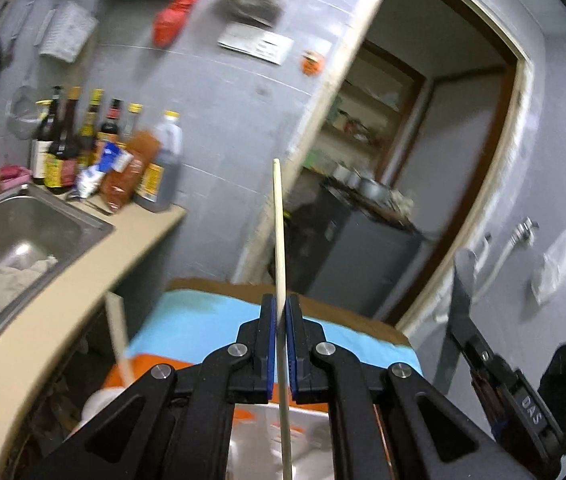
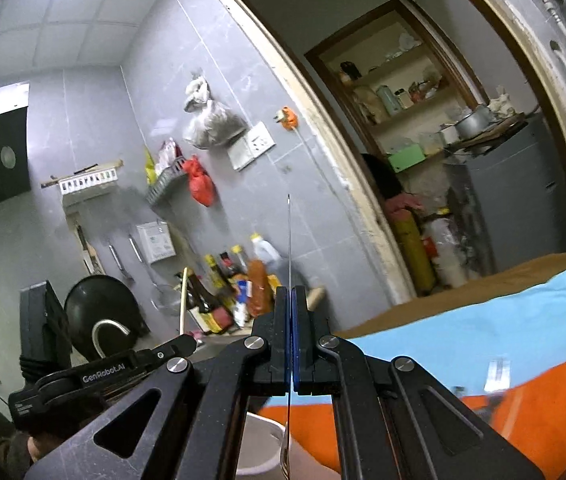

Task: Organize utensils
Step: 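Lower the chopstick into the white caddy and open the left gripper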

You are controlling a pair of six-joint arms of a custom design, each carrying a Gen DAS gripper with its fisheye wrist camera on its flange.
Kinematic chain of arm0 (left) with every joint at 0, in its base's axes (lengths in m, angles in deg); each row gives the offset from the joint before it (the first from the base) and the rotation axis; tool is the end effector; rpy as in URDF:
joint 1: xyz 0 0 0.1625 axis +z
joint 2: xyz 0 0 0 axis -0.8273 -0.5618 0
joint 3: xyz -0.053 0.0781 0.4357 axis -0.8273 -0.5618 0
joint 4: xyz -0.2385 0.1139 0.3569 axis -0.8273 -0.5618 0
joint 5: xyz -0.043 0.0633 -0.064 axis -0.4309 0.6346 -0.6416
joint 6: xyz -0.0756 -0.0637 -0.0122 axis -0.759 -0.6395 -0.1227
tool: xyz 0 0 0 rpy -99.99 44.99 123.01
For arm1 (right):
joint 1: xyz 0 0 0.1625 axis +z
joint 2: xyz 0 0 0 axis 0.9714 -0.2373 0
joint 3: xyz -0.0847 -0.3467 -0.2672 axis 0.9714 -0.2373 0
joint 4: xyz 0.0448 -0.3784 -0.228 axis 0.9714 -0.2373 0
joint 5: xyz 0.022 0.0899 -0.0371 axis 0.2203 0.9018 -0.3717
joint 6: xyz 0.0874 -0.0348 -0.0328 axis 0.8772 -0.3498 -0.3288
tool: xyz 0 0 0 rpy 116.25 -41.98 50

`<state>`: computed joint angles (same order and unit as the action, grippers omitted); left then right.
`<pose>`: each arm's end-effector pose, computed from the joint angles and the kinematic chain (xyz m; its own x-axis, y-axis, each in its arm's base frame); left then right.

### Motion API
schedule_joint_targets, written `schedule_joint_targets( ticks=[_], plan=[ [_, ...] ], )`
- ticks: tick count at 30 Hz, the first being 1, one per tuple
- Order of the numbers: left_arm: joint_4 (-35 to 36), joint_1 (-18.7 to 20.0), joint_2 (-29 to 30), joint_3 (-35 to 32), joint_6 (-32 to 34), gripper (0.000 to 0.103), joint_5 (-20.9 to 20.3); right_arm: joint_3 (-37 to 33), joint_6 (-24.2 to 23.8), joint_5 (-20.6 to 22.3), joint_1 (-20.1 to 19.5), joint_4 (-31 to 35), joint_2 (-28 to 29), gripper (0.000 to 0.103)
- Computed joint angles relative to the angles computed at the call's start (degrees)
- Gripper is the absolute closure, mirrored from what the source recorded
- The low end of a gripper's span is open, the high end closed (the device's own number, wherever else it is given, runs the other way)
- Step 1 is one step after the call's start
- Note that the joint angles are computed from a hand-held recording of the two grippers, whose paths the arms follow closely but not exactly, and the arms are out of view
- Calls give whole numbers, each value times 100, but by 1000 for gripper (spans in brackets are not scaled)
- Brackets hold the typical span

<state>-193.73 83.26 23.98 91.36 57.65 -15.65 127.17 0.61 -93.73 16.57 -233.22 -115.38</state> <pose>-0.4226 -0.4715 0.1925 -0.9355 -0.0644 -0.3474 0.3004 0.3724 -0.8781 0.1882 -0.5125 0.3496 -0.8708 -0.4497 0.1989 -0.3603 0.3083 -0.8804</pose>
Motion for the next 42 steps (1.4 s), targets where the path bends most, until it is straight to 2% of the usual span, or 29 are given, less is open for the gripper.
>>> schedule_joint_targets(
  ticks=[4, 9, 17, 25, 30, 37, 42],
  plan=[
    [-603, 148, -42, 167, 212, 98, 109, 18, 78, -7, 108, -427, 460, 102],
    [-1245, 239, 27, 299, 548, 98, 168, 94, 55, 13, 78, -658, 745, 102],
    [-1739, 191, 272, 332, 1215, 98, 616, 91, 155, 46, -14, -829, 960, 102],
    [-2119, 92, 528, 311, 1807, 98, 843, 99, -268, -205, 76, -904, 1086, 102],
    [-1548, 64, 405, 464, 1327, 98, 893, 158, -510, -298, 104, -756, 997, 102],
    [-590, 60, 54, 692, 500, 98, 705, 228, -701, -388, 94, -452, 826, 102],
    [571, 61, -319, 791, -343, 98, 418, 233, -849, -576, 174, -27, 664, 101]
  ],
)
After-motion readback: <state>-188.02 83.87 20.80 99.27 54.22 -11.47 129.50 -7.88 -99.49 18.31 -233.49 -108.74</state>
